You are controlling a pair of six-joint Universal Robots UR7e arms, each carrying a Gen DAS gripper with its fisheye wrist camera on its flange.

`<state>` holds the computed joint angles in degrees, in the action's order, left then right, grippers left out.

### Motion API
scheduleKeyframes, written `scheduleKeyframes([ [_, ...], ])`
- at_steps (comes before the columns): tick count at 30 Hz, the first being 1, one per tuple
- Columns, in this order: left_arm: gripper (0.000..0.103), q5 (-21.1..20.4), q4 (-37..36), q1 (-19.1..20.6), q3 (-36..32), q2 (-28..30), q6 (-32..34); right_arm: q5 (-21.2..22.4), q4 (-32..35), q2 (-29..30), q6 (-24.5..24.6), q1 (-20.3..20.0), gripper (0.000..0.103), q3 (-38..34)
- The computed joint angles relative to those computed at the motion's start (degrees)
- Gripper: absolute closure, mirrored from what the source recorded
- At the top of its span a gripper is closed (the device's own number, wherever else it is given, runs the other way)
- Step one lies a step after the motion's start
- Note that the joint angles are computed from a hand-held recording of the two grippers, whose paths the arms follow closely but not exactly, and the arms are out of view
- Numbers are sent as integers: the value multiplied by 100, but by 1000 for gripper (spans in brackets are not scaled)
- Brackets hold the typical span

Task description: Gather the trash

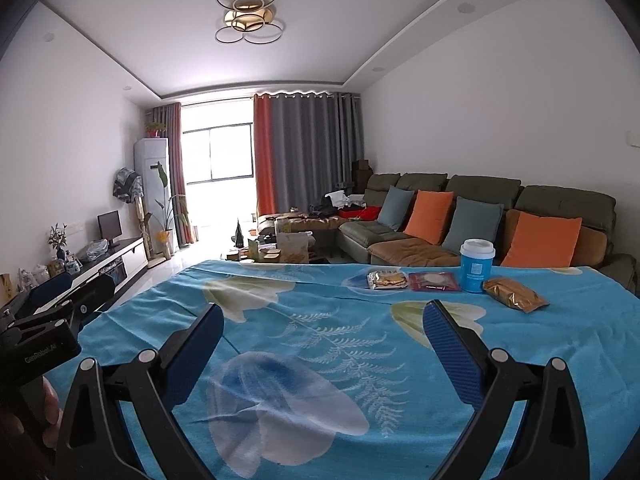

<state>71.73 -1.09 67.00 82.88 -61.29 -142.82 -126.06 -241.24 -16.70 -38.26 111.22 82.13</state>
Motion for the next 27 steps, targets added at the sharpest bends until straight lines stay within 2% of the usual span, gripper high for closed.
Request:
scheduleKeyframes([
  [27,6,-51,-34,-21,3,21,74,-37,-121,10,-35,20,7,0],
])
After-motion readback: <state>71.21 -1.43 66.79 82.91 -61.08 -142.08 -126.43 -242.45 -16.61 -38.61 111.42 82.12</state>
